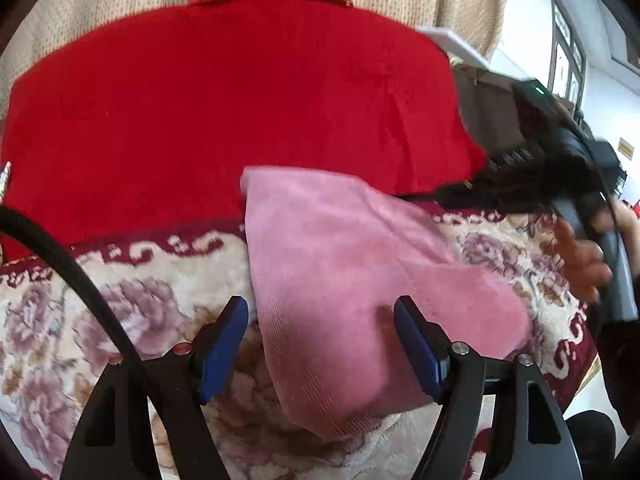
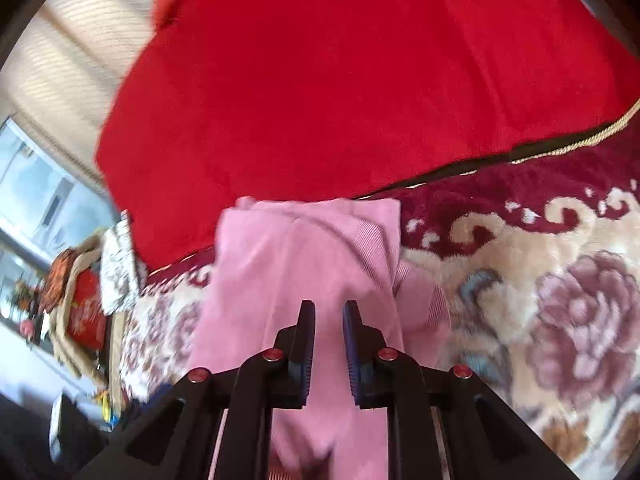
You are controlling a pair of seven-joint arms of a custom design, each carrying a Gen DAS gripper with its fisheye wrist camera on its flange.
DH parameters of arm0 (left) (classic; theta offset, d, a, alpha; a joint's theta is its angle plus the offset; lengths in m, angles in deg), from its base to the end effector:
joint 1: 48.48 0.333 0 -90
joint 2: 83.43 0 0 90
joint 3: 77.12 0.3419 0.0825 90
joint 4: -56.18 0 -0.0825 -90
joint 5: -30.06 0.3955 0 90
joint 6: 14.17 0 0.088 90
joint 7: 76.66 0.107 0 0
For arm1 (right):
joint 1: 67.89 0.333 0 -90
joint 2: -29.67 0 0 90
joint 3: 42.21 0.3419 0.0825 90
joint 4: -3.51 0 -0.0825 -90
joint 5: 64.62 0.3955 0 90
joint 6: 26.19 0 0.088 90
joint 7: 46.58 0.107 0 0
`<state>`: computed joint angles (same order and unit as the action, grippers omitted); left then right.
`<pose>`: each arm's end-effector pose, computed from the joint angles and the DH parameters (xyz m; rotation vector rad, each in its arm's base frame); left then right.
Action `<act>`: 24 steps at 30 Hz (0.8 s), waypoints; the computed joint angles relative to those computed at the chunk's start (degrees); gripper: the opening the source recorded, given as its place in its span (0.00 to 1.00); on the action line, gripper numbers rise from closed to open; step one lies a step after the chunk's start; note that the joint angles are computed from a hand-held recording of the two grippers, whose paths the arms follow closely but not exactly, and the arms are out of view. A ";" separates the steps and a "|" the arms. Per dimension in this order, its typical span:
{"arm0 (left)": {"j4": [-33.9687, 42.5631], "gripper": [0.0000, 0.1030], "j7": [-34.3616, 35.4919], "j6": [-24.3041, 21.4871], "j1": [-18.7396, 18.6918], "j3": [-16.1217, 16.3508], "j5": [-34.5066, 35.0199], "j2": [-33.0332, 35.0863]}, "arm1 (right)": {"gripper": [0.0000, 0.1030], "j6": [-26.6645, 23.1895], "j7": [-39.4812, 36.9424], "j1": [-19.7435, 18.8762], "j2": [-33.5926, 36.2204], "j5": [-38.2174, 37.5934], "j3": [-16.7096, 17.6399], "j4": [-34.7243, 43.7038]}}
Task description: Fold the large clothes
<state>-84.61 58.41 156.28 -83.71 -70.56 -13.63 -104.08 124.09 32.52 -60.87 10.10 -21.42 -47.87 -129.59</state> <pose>0.4374 -0.1794 0.5345 -1.2098 2.2279 -1.1796 0.4916 -0.0091 0.5602 -1.3323 1.8785 -0.0826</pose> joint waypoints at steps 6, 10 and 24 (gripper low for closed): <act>-2.41 0.74 -5.45 1.27 4.09 -2.58 8.05 -2.84 | 0.17 -0.30 -0.56 2.13 -10.44 -0.54 1.28 -6.73; -3.47 0.74 -12.27 0.71 8.92 -5.10 15.56 -3.24 | 0.17 1.18 -1.09 5.13 -13.49 -1.11 2.58 -8.67; -3.85 0.75 -19.08 -0.71 8.82 -4.35 24.02 -0.94 | 0.16 4.54 8.29 6.34 -8.47 -7.53 5.40 -11.70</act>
